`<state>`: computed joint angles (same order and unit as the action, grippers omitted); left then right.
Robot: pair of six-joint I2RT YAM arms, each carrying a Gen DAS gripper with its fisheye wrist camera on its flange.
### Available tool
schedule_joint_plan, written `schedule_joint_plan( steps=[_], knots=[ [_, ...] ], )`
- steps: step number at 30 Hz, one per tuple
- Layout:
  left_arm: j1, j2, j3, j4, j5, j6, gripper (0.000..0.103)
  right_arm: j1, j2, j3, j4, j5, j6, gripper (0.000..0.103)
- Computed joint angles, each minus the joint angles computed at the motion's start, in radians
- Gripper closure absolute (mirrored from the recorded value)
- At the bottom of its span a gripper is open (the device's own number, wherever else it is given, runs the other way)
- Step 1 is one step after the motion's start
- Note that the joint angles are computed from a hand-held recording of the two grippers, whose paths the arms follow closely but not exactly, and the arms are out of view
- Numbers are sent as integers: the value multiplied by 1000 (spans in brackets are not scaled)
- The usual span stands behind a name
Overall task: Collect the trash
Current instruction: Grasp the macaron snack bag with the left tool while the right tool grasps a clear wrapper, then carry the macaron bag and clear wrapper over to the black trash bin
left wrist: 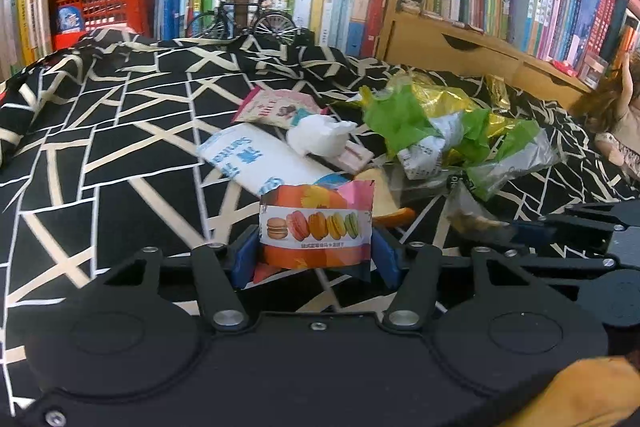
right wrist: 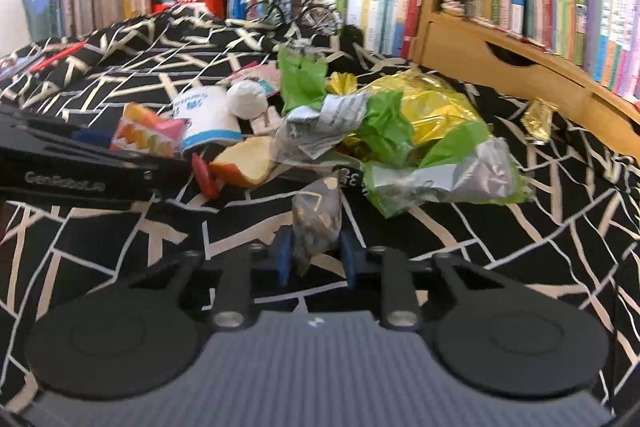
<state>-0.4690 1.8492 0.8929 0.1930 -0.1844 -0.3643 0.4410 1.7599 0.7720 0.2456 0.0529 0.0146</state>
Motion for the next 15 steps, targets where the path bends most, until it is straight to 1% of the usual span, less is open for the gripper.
schedule_joint_plan(
  steps=[2, 4, 6, 9, 10, 12, 13, 15],
  knots=[
    [17, -43, -41, 23, 24, 8, 47, 14, -25, -19, 10, 34, 32, 71],
    [24, -81, -70, 32, 28, 35, 47, 28, -52, -39, 17, 59, 54, 77],
    [23, -130, -92, 15, 23, 58, 47, 40, -80, -50, 4, 80, 70, 79],
    [9, -198, -126, 5, 10, 54, 46, 50, -136, -88, 3, 80, 100, 78],
    [-1, -216, -137, 3, -2, 47, 46, 51, -143, -93, 0, 80, 105, 67],
    [-27, -241, -149, -11, -46, 25, 46, 43, -126, -88, 7, 60, 101, 55],
    [-41, -251, -153, -22, -73, 9, 46, 35, -108, -85, 20, 35, 93, 52],
    [-73, -285, -160, -68, -121, -45, 46, 34, -63, -62, 29, 27, 89, 52]
  ],
)
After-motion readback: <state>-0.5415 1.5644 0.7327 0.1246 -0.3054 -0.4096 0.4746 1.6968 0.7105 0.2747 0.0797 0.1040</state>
